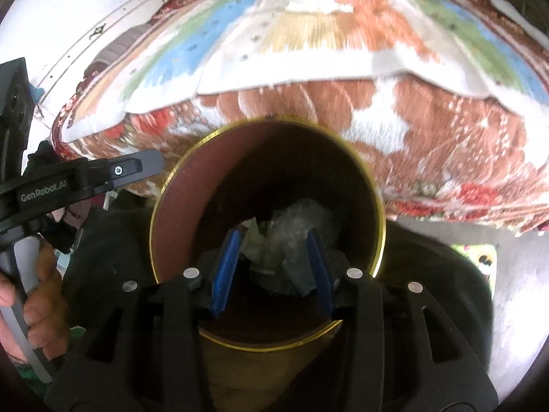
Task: Collect trash
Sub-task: 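Open both grippers to drop the plastic bag and yellow wrapper into the bin, then move both open grippers from the bin toward the white tissues on the bed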
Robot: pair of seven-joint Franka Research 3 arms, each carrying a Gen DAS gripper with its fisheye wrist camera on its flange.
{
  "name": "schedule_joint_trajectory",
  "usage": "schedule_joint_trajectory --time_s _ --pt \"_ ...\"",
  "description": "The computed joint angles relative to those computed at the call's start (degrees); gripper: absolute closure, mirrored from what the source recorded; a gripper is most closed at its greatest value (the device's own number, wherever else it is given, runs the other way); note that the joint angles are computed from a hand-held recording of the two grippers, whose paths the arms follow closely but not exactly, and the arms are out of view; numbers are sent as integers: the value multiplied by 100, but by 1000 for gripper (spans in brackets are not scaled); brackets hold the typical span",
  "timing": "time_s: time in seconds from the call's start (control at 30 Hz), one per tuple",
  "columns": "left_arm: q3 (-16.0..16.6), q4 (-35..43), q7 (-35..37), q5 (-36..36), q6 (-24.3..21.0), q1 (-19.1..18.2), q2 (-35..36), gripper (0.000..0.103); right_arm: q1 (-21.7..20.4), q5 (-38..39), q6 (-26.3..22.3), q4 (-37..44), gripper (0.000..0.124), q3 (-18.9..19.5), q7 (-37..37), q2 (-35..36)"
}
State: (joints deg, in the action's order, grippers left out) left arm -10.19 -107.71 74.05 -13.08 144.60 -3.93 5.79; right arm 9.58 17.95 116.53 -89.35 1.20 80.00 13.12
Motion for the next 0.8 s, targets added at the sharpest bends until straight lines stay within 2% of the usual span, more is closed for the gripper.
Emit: schedule_joint_trajectory --time_s 0.13,0.43,0.5,0.63,0.8 --pt "-16 -13 199 -163 32 11 -116 59 5 -47 227 -53 85 -9 -100 -137" --pt "36 3 245 -156 192 -81 -388 51 6 -120 677 -94 85 -19 -274 -391" --pt "49 22 192 -20 238 -110 -440 49 -12 -37 786 -111 83 -18 -307 -454" --pt "75 -24 -185 775 433 -175 -567 44 -4 -67 959 -67 78 -17 -389 -535" --pt "111 32 -325 996 531 -183 -598 42 -27 50 1286 -67 71 -19 -499 -604"
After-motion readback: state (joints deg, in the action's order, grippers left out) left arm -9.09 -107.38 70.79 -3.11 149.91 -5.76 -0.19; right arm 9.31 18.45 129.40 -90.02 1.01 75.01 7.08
